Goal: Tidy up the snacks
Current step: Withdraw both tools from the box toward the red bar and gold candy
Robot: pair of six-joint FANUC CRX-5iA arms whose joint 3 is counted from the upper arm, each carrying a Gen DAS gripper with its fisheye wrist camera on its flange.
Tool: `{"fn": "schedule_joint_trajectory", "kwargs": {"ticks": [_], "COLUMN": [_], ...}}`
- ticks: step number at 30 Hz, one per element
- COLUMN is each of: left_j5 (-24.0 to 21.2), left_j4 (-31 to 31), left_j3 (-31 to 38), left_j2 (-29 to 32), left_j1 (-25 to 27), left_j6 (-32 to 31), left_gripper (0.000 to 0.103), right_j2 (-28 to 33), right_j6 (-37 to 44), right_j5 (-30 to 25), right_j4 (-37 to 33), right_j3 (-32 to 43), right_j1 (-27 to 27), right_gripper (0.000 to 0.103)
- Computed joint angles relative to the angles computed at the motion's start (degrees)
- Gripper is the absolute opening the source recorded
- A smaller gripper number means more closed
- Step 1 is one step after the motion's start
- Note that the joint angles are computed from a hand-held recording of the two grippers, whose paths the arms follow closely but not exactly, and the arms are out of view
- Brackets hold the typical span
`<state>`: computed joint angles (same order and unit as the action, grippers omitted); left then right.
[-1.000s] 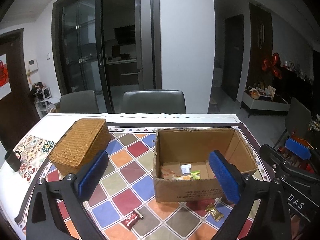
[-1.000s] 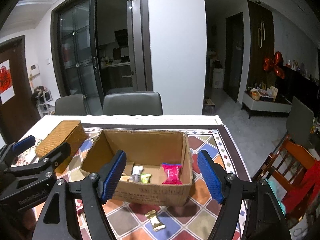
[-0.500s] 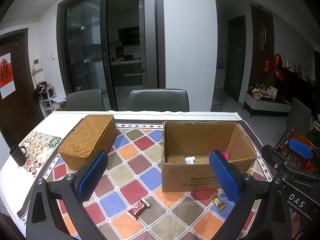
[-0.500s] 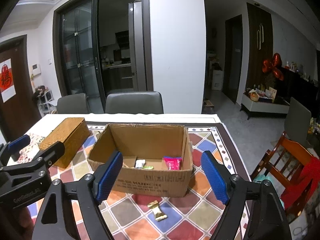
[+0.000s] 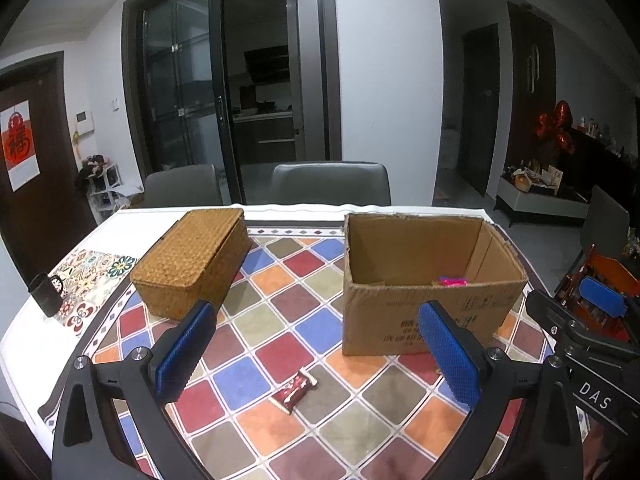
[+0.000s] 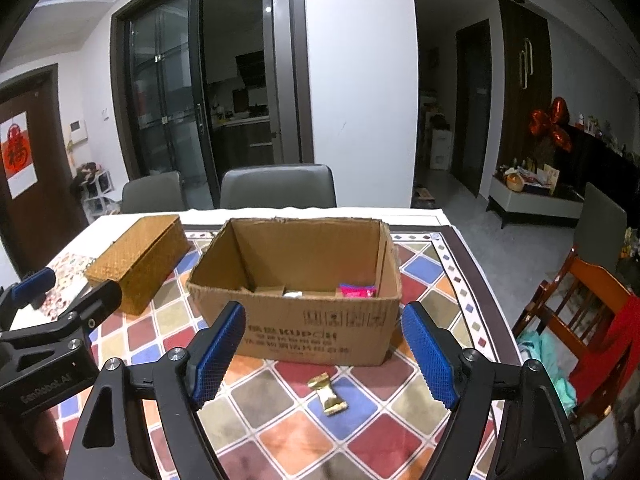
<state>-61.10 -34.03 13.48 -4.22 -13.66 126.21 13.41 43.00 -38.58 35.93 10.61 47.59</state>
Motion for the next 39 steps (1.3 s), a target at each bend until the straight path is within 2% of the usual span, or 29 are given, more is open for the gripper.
{"fn": "schedule_joint_trajectory", "kwargs": {"ticks": [15,24,39], "left_j5": [1.16,4.75,8.98], "left_j4": [2.52,6.55,11.70], "left_j3": [-6.09,-10.66,-14.33], "left_j2": [-1.36,-1.69,0.38], "left_j1": [2.40,6.23,10.70], "left_j6": [-1.11,-3.73,-8.83], "left_gripper": [0.103,0.103,0.103], "right_j2": [1.02,4.09,8.91], "right_j6": [-0.89,-1.28,-1.74], "right_j5": [-0.95,-3.37,-6.34], "right_j4": [-1.29,-1.80,-3.26], "right_j3": [-1.77,-0.45,2.49], "right_j1": [0.92,1.67,1.52], "right_gripper": [0.081,0.081,0.081]}}
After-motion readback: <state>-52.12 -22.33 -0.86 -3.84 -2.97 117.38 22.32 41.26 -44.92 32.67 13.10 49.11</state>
